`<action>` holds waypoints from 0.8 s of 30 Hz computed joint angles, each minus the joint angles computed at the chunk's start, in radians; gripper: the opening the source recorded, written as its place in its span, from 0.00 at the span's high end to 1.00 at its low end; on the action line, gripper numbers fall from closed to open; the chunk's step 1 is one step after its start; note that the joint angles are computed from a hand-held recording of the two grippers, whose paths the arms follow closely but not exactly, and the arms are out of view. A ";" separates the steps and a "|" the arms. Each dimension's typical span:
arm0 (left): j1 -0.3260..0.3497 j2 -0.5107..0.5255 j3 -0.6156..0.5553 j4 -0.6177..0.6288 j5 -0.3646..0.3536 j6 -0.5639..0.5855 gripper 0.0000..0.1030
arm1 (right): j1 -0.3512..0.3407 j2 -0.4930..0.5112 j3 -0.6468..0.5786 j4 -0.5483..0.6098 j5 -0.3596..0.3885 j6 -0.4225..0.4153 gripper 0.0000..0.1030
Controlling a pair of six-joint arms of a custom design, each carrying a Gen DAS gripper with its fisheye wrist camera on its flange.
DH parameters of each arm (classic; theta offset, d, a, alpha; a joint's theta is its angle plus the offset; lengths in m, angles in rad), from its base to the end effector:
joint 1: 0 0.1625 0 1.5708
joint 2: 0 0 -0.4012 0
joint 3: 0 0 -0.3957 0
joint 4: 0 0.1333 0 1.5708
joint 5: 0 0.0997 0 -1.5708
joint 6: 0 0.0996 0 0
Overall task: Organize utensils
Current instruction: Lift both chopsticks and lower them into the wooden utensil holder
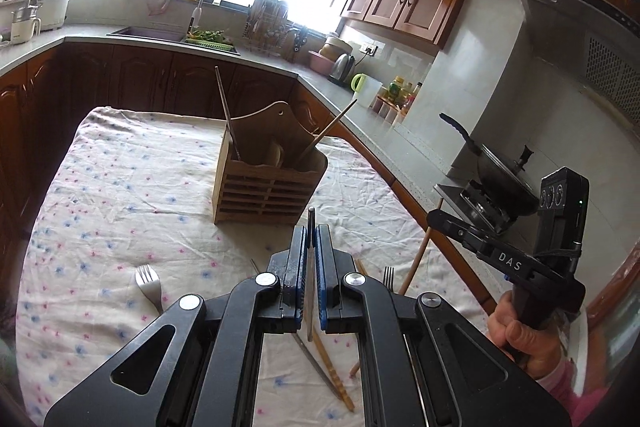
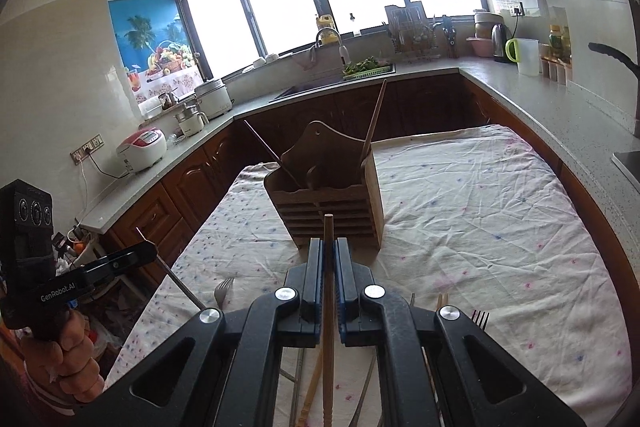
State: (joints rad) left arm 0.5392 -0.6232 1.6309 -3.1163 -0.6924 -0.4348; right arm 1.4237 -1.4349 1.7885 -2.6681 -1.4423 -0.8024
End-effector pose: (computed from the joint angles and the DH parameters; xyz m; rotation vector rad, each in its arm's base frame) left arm -0.4544 -0.5166 0.0585 0.4283 2.5003 -1.3061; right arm 0.0616 -0.5811 0.4178 0.9429 -2.5613 1.0266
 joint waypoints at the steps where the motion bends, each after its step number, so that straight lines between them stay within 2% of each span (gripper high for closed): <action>1: -0.003 -0.005 0.006 -0.006 0.003 0.000 0.97 | 0.001 -0.001 0.001 -0.003 0.002 0.000 0.95; 15: 0.000 -0.004 -0.008 -0.041 0.044 0.037 0.97 | 0.011 0.019 -0.032 -0.010 0.017 0.013 0.95; 24: 0.021 0.017 -0.089 -0.091 0.067 0.147 0.97 | 0.047 0.082 -0.119 -0.046 0.036 0.054 0.95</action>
State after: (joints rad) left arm 0.5599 -0.6063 1.5421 -3.2068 -0.6254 -0.2877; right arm 1.4707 -1.3527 1.6692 -2.7143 -1.4059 -0.7482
